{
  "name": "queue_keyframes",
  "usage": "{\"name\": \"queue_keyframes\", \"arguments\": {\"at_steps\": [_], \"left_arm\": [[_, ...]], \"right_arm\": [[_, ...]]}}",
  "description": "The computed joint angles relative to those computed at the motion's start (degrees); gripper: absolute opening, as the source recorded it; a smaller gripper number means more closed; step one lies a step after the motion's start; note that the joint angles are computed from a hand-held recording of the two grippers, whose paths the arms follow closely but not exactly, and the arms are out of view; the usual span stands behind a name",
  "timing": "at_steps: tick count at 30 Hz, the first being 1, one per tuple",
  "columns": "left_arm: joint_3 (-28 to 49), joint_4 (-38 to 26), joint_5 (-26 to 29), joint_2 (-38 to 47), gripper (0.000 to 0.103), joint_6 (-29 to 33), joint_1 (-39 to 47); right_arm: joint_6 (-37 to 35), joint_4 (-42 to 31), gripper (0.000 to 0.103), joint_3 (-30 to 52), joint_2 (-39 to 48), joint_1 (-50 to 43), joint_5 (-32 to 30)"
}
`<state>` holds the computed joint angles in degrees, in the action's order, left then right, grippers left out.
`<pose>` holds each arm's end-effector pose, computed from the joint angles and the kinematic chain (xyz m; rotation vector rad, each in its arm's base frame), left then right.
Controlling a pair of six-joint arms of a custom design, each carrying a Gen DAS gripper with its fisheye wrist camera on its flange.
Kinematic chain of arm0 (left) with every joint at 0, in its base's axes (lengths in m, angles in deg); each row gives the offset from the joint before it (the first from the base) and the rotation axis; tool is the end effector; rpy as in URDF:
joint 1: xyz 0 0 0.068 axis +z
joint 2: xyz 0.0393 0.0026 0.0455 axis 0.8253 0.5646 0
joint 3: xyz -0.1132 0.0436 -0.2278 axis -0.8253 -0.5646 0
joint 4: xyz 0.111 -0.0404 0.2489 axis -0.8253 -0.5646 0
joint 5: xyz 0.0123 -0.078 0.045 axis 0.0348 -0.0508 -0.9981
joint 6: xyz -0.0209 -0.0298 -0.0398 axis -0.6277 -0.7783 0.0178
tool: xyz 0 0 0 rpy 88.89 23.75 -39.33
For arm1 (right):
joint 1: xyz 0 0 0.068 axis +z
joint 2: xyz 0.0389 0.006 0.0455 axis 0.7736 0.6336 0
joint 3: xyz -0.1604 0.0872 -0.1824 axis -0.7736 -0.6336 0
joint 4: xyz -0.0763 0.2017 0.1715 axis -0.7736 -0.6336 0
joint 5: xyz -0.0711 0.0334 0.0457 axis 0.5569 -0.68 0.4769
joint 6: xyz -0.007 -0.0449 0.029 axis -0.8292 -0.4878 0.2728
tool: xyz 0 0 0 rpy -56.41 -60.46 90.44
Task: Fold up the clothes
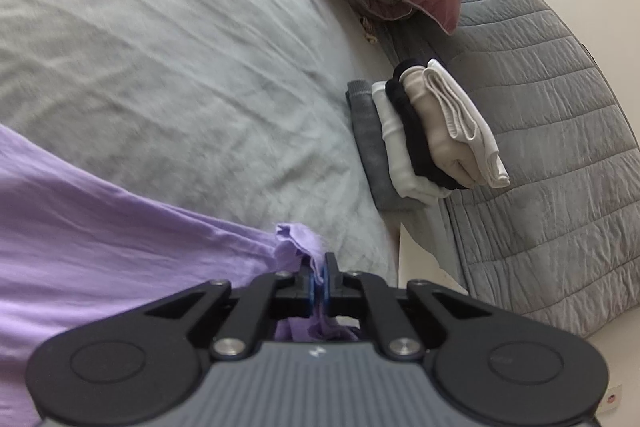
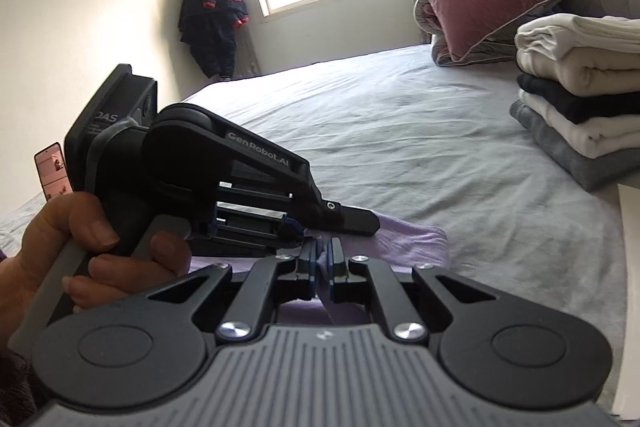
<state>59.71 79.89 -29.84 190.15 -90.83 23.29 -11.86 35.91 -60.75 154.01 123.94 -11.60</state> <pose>0.2859 -0.2098 0.0126 0.4914 2.5072 -1.3676 0.0894 0.1898 0.0145 0.3144 1.9956 0.1765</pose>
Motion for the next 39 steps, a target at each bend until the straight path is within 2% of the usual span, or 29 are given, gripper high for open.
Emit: {"name": "queue_keyframes", "arguments": {"at_steps": [9,17,22,26,28,30,32,36,39], "left_arm": [[-2.46,-4.48,1.64,-3.86,0.003,6.42,6.24],[-1.65,-10.01,3.35,-4.44,0.003,12.83,12.67],[0.64,-15.30,5.04,-3.29,0.003,17.20,17.49],[4.17,-20.78,7.53,-0.78,0.005,20.09,21.28],[5.56,-22.49,8.64,0.42,0.016,20.45,23.16],[7.12,-24.89,9.83,1.43,0.040,21.15,24.85],[9.12,-29.23,11.60,2.11,0.043,23.11,26.26],[13.17,-38.15,18.20,4.95,0.065,27.33,28.41],[15.04,-41.74,20.86,7.36,0.069,27.28,28.14]], "right_arm": [[-10.50,13.12,0.006,0.82,2.10,-3.47,-4.43],[-17.69,18.92,0.006,6.38,6.41,-7.25,-10.79],[-19.71,22.92,0.006,9.17,8.93,-9.87,-15.54],[-17.63,27.44,0.006,9.88,11.18,-12.67,-20.05],[-15.52,29.28,0.005,9.91,12.14,-14.05,-21.87],[-13.03,32.09,0.005,9.23,13.13,-15.58,-23.59],[-10.73,35.30,0.005,8.09,13.97,-16.86,-24.78],[-8.37,38.49,0.006,6.37,14.17,-17.82,-25.30],[-8.68,37.24,0.006,6.24,13.14,-17.34,-25.02]]}}
